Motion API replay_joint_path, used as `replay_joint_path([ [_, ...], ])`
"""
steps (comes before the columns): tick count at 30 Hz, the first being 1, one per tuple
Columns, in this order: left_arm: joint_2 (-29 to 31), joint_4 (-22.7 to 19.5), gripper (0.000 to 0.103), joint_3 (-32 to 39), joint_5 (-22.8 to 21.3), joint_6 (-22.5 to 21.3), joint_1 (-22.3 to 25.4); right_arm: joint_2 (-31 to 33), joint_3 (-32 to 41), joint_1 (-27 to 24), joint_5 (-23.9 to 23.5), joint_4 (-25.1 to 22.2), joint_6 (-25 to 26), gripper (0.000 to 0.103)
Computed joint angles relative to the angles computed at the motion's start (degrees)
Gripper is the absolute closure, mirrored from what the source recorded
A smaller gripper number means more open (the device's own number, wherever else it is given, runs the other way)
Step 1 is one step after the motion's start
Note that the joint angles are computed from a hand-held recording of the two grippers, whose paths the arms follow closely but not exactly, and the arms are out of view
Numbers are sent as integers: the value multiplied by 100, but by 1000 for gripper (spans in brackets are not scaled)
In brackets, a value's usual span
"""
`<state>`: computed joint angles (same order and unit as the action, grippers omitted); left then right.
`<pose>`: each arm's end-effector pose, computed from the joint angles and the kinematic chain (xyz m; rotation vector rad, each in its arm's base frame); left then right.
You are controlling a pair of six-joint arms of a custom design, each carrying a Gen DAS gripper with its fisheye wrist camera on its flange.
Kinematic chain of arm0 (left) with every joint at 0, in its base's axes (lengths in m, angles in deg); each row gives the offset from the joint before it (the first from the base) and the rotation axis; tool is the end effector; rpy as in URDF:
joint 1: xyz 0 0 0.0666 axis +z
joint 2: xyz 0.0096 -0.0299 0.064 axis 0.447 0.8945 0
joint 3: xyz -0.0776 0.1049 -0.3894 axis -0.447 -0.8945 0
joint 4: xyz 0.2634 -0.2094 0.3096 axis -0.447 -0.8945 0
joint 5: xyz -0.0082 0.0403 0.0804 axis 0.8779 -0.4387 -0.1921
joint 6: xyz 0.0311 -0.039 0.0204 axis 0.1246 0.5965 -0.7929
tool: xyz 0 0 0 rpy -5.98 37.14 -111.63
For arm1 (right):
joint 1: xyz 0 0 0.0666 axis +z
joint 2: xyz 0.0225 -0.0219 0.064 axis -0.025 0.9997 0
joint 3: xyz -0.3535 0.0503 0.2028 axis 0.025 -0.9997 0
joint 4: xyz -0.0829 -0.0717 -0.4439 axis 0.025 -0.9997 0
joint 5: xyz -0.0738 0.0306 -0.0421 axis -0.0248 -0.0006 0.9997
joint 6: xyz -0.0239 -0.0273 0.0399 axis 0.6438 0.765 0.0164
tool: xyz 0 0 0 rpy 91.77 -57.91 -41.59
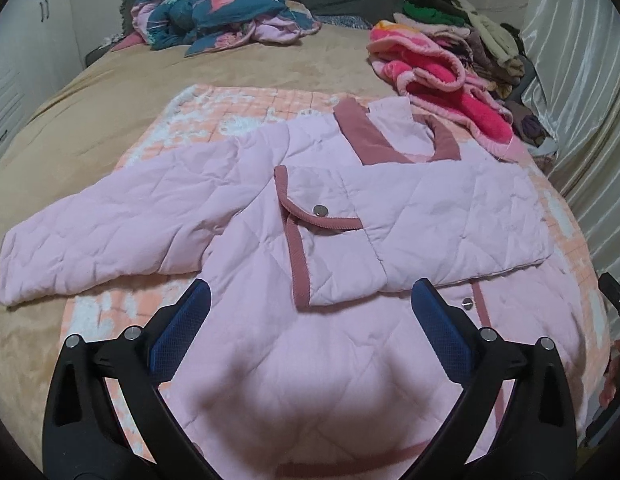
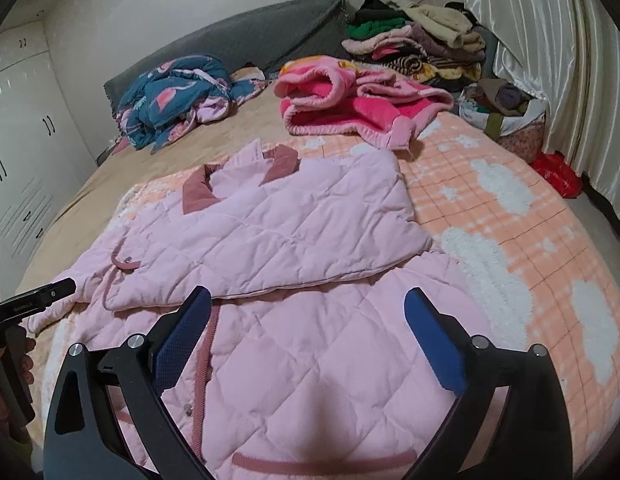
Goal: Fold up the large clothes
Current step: 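Move the left gripper along the other sleeve toward its cuff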
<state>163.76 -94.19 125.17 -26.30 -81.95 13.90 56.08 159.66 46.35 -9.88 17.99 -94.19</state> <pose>0.5248 -0.1246 0.4855 0.4011 2.4823 -0.2871 0.3531 0.3553 0.4724 0.4970 2.2324 0.0844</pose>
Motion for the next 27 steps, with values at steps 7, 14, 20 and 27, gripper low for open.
replay_joint_path([
  [7, -187, -165, 9, -125, 219, 1, 294, 62, 219, 237, 244, -93, -79, 6],
  [14, -418, 40, 9, -338, 241, 108, 784, 499, 772, 387, 300, -103, 152, 6],
  [20, -582, 155, 9, -496, 399, 139, 1079, 925, 1300, 465, 222, -64, 467, 6],
  [27, -681, 363, 9, -639, 292, 37, 1359, 1421, 1946, 534, 143, -46, 849, 6],
])
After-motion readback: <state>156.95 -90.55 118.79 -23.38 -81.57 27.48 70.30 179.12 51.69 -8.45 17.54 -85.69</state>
